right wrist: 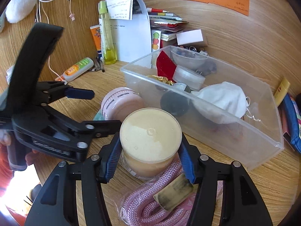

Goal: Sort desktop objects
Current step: 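Grasp the pink round brush with left tool while right tool grasps the cream candle jar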

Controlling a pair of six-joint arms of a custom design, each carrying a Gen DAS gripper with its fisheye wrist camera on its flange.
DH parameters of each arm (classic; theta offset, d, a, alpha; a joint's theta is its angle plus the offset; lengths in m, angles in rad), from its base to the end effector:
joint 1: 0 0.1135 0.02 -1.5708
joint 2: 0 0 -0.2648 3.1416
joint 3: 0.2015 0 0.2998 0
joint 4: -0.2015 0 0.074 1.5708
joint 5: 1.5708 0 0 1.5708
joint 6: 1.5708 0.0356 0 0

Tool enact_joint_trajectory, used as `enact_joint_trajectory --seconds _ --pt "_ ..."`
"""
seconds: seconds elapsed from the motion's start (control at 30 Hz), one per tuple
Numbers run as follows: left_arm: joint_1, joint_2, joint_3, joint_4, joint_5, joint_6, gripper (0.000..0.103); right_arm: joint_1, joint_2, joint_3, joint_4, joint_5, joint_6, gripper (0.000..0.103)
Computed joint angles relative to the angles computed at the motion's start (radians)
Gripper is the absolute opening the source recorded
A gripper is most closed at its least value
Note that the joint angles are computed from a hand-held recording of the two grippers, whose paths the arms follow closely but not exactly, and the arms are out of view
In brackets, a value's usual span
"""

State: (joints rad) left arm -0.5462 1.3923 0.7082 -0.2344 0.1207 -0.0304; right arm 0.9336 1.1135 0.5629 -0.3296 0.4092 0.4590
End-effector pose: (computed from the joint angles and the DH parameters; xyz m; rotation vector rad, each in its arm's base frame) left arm 0.2583 -0.1621 0.1481 0.6931 2.4255 -0.3886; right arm 0.1618 0.1947 0.1663 -0.3829 2.3315 0.1685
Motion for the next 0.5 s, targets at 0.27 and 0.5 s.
enact_joint_trajectory --seconds 0.27,0.5 --pt "0.01 0.047 0.02 0.017 0.026 0.005 0.075 -0.031 -0.082 -0.012 -0.022 -0.013 -0.01 0.054" --pt "0.028 0.065 0.014 0.038 0.077 -0.009 0.059 -0.054 -0.136 0.012 -0.051 -0.011 -0.039 0.054"
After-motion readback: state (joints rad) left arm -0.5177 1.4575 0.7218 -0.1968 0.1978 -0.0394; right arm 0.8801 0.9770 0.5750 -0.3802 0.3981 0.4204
